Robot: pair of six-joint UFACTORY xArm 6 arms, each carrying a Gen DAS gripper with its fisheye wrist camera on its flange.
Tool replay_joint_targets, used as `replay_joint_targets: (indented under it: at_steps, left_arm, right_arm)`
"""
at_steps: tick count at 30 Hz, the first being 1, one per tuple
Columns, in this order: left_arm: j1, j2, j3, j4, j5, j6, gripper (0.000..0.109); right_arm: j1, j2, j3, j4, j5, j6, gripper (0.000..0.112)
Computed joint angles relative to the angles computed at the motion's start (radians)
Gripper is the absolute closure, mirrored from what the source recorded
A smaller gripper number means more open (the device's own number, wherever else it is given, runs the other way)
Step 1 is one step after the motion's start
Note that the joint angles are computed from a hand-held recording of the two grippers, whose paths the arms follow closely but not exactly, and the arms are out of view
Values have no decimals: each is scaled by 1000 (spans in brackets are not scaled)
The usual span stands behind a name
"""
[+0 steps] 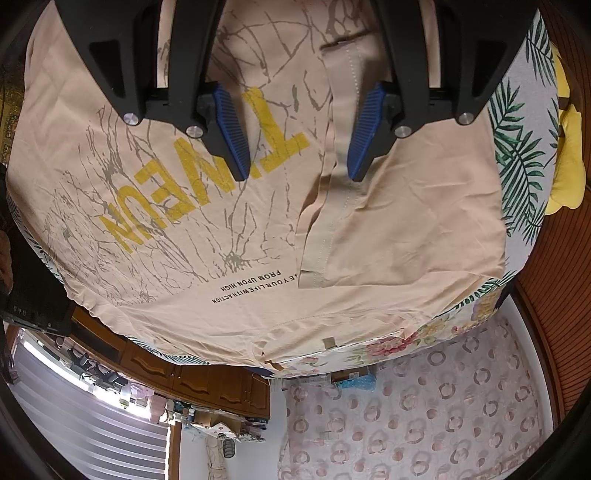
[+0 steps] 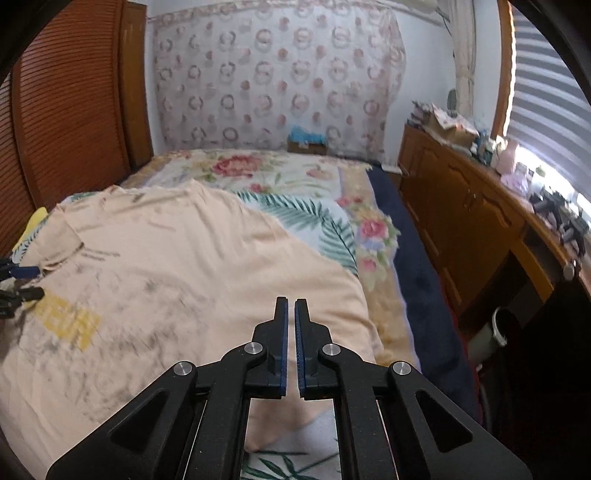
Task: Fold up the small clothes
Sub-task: 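Move the right tool to the opposite side edge and grasp it, then fold the grasped side edge over toward the shirt middle with the right tool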
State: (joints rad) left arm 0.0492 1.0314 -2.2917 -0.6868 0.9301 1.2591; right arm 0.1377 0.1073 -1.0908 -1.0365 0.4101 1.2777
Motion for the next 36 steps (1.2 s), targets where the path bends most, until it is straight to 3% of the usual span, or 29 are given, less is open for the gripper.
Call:
replay_joint_targets:
  at_steps: [3,5,7,10,15,17,18,19,20,30,36]
  left_arm:
    - [0,-1,1,0,0,0,54]
    - [1,3,-6,1,6,-2,54]
    - [1,14,-25,3,18,-10,54]
    - [1,18,-30,5,11,-7,53]
    - [4,43,-72,12,30,-20,53]
    - [6,51,-88,13,39,-26,52]
    - [5,51,-87,14,37,-25,52]
    - [5,46,-78,12,33,-22,52]
    - [4,47,-78,13,31,-22,52]
    - [5,48,-80,12,30,-24,52]
    - [3,-2,4,-15,-7,12,52]
  right_arm:
    - [-4,5,-7,26,3,-6,108]
    - [4,20,-17,19,83,12,82]
    - [-15,31,-3,54,90,6,70]
    - [-45,44,22,140,82,-50,70]
    - [-81,32,79,208,11,-68,71]
    - [-85,23,93,226,-23,-85,90]
    - [-72,23,86,200,3,-63,96]
    - [-61,24,76,177,38,-54,108]
    - [-59,25,75,177,37,-66,110]
    - [-3,12,-11,-33,26,47,112]
    - [79,107,-175,95,-73,-137,111]
